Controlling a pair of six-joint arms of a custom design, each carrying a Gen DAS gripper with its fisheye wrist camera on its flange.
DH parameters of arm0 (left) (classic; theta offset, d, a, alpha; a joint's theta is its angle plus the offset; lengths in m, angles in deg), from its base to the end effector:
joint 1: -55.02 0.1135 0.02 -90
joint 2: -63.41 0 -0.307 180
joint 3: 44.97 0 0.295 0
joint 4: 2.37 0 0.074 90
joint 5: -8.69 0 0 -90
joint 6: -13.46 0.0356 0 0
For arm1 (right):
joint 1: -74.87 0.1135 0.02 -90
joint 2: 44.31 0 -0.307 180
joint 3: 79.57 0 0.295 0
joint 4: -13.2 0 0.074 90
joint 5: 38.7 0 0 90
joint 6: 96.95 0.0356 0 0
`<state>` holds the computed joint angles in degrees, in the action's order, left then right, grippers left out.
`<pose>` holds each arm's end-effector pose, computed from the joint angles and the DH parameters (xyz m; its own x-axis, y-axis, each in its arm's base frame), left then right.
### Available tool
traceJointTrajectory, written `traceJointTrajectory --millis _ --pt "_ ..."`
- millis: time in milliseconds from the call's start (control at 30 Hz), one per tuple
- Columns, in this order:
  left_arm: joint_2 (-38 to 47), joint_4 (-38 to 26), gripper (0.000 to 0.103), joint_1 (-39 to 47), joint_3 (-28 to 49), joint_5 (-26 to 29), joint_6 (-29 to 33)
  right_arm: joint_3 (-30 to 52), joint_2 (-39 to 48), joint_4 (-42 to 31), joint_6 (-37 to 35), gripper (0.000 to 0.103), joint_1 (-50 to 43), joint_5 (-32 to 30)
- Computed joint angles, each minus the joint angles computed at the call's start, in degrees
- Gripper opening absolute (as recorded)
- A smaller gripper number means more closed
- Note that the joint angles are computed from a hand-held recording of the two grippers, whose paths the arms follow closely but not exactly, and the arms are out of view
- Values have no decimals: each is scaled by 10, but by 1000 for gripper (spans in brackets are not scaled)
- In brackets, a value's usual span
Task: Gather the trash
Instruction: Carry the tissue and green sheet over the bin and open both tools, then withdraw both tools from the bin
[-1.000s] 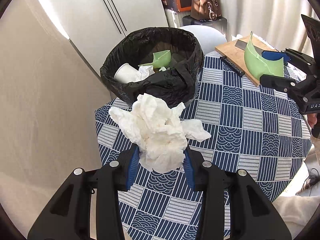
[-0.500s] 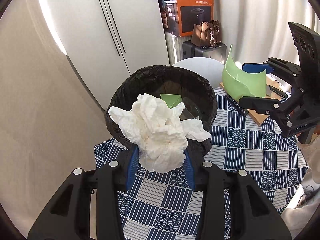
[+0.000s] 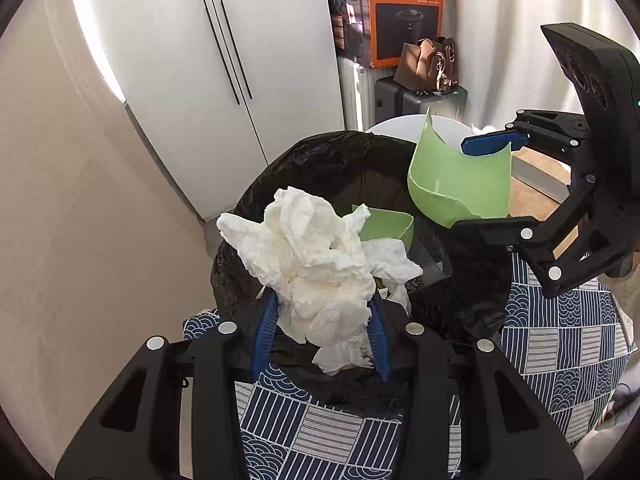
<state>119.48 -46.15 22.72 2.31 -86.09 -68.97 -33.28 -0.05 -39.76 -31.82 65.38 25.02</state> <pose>0.1763 -0.1079 0.2362 -0.6009 0.5352 -0.5938 0.5738 0.8059 0.1457 0.1621 -0.0111 0.2560 -0.6412 -0.2751 -0.7164 -0.4376 0.8979 0.0468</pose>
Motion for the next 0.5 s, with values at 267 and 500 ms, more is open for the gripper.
traceJointTrajectory --millis 267,500 --pt "118 48 45 35 27 33 62 11 85 35 -28 82 44 59" --pt "102 53 90 60 24 57 59 -7 29 29 -25 86 17 57"
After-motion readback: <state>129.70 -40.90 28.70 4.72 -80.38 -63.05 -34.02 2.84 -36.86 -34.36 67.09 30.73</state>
